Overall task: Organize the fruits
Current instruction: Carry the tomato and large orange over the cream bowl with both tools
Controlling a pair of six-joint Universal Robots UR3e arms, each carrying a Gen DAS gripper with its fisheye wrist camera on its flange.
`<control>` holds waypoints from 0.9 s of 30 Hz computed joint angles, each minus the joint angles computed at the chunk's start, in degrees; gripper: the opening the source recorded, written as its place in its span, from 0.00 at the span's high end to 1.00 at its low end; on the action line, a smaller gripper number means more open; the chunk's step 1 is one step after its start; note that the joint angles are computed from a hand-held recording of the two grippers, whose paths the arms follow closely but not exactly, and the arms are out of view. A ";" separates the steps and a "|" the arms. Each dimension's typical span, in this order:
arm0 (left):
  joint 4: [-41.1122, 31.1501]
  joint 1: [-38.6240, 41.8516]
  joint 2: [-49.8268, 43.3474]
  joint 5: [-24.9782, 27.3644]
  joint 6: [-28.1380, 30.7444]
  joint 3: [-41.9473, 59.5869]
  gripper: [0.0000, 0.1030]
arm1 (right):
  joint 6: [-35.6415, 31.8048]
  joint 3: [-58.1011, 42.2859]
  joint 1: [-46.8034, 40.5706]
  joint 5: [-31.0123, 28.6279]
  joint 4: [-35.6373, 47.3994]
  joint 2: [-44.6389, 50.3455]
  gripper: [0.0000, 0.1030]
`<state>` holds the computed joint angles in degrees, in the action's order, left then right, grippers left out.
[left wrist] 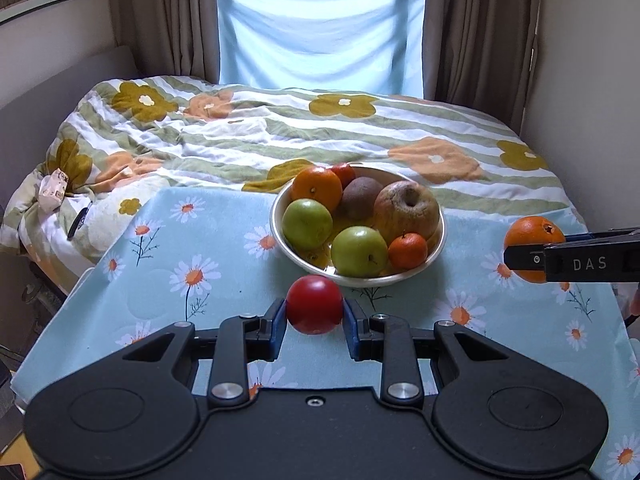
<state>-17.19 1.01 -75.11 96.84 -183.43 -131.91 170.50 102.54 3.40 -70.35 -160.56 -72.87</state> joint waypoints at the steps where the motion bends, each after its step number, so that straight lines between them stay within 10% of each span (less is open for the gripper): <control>1: -0.58 0.13 0.29 -0.22 0.21 0.69 0.68 | 0.09 -0.62 0.04 0.16 0.69 -0.44 0.29; 27: -6.20 11.95 -22.41 -20.68 22.99 26.58 0.68 | 15.26 -33.53 10.10 -11.67 12.82 14.65 0.29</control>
